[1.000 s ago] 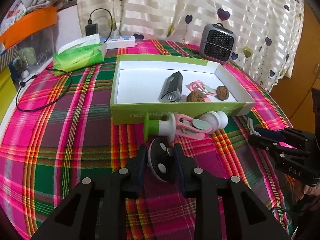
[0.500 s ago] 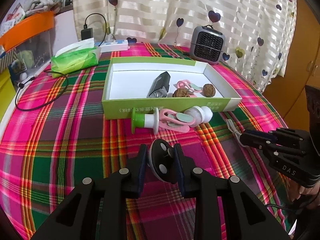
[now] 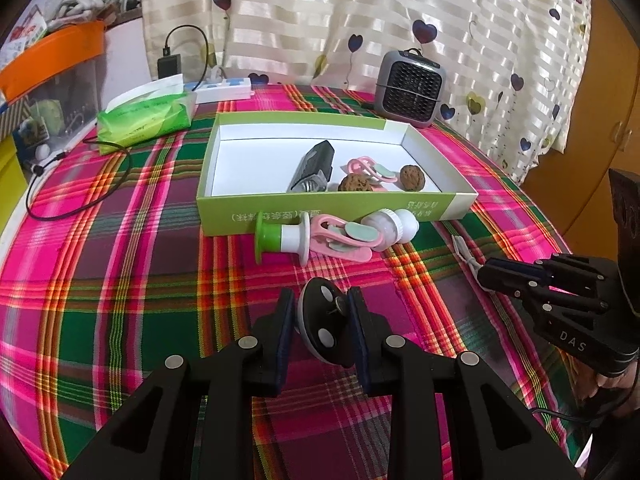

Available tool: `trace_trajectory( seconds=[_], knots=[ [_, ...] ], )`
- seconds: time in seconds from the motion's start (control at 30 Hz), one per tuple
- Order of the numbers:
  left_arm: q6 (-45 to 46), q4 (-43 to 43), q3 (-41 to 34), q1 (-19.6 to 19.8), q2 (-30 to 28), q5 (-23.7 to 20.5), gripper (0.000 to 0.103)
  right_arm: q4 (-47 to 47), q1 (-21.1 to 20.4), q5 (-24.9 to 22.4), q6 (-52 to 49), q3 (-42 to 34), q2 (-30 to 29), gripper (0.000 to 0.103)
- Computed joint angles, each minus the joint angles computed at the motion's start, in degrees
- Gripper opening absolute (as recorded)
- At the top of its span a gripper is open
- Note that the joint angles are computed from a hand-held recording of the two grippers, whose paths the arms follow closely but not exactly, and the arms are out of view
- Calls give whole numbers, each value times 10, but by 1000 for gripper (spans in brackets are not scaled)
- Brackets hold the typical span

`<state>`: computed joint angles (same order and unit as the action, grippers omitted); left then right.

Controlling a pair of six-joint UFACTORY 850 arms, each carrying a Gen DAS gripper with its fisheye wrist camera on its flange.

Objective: Organize objects
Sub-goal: 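Close the right gripper on the white USB cable while the left gripper holds the disc, then lift and carry the disc and cable toward the box with both grippers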

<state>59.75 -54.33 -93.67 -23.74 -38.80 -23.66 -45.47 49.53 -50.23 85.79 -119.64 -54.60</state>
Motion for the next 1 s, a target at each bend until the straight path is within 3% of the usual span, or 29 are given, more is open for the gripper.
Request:
trace_trajectory(
  seconds=[0.07,0.17,0.23,0.43,0.5,1.0],
  knots=[
    [1,-1,0,0,0,-1,24,4,0,-9,-11,-8,-5,11],
    [-1,1,-1,0,-1,-3,24,28,0,-29,-45,-38,-23,26],
    [-1,1,-1,0,-1,-2,24,30,0,-37,-48,-48,-29,29],
    [11,-8,3,-1,0,0,24,32,-2,-30,-49,-47,-29,28],
    [23,-17,7,-2,3,1,24,31,-1,-24,-48,-42,-26,20],
    [83,-75,26,-6,22,-1,24,-25,12,0,-3,-15,-6,19]
  ],
)
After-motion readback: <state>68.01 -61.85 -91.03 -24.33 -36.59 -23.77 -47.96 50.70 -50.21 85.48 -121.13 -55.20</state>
